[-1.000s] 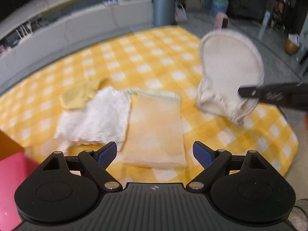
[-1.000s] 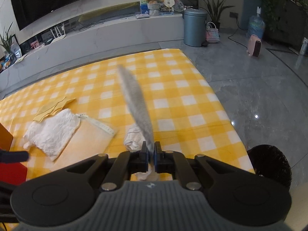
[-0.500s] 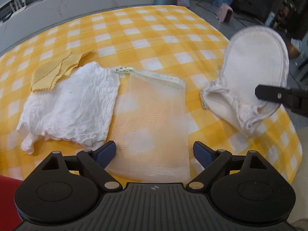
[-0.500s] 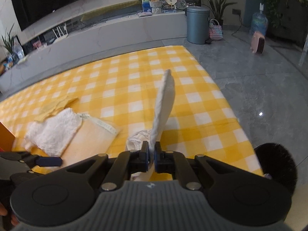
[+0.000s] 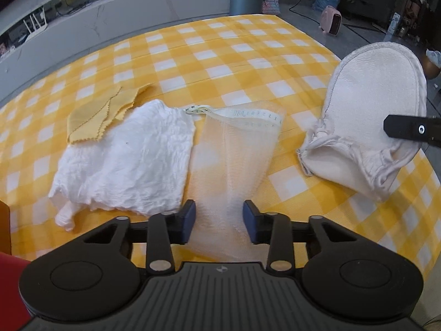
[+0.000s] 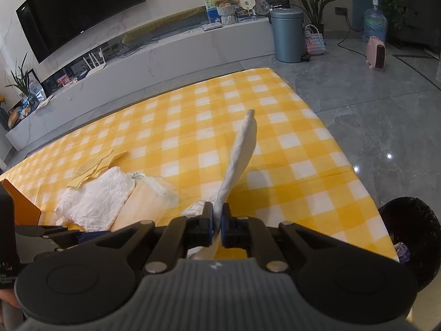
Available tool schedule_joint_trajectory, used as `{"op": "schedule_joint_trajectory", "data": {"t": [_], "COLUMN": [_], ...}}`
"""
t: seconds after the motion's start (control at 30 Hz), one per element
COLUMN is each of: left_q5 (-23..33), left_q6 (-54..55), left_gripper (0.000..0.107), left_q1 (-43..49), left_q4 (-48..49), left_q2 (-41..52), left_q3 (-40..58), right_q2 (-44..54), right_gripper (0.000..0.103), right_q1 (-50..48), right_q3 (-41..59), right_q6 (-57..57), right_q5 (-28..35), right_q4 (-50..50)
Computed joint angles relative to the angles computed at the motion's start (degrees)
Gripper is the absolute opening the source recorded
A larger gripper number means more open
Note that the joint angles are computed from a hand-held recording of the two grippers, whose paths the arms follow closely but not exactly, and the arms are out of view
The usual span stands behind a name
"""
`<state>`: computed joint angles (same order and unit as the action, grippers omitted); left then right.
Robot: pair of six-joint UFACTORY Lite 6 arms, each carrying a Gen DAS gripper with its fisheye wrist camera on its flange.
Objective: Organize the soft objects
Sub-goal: 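Grasp the white mesh bag by its rim with the left gripper, then carry the white mitt and mesh bag up and over the open box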
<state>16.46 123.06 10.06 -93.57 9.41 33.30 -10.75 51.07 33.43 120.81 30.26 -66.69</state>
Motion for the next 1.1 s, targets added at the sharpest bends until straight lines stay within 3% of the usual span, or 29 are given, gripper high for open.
{"op": "schedule_joint_trajectory", "data": {"t": [0.07, 0.17, 0.33, 0.47, 0.6, 0.77, 0.93, 1.1], "left_q5": [0.87, 1.43, 3.95, 9.84, 22.52, 42.27, 58.93, 63.35], "left_q6": [-0.54, -3.16, -11.68, -20.78, -30.08, -26.28, -17.95, -9.95], "left_gripper": [0.029, 0.003, 0.002, 0.002, 0.002, 0.002, 0.002, 0.002], "left_q1": [1.23, 2.85, 3.60, 5.66, 12.80, 30.76, 51.97, 66.55], "left_q4": [1.20, 5.00, 15.85, 26.32, 37.07, 38.63, 36.73, 32.71], "left_q2": [-0.26, -1.17, -5.70, -16.55, -27.75, -34.34, -27.81, -18.26], "left_q3": [-0.23, -0.35, -1.47, -3.86, -2.68, 3.35, 14.39, 21.06], "right_q2": [-0.29, -0.83, -2.91, -2.59, -3.08, -4.10, -3.51, -0.64], "right_gripper": [0.003, 0.003, 0.002, 0.002, 0.002, 0.002, 0.002, 0.002], "right_q1": [0.03, 0.55, 0.35, -0.04, 1.03, 5.38, 10.80, 18.55], "right_q3": [-0.07, -0.24, -1.71, -1.83, -1.79, -0.19, 4.46, 13.46], "right_q6": [0.26, 0.88, 3.25, 4.65, 5.95, 6.88, 6.16, 5.22], "right_q5": [0.21, 0.26, -0.94, -1.15, -0.44, 3.10, 8.32, 14.43], "right_q4": [-0.22, -0.83, -3.05, -3.77, -4.35, -5.13, -4.63, -5.70]}}
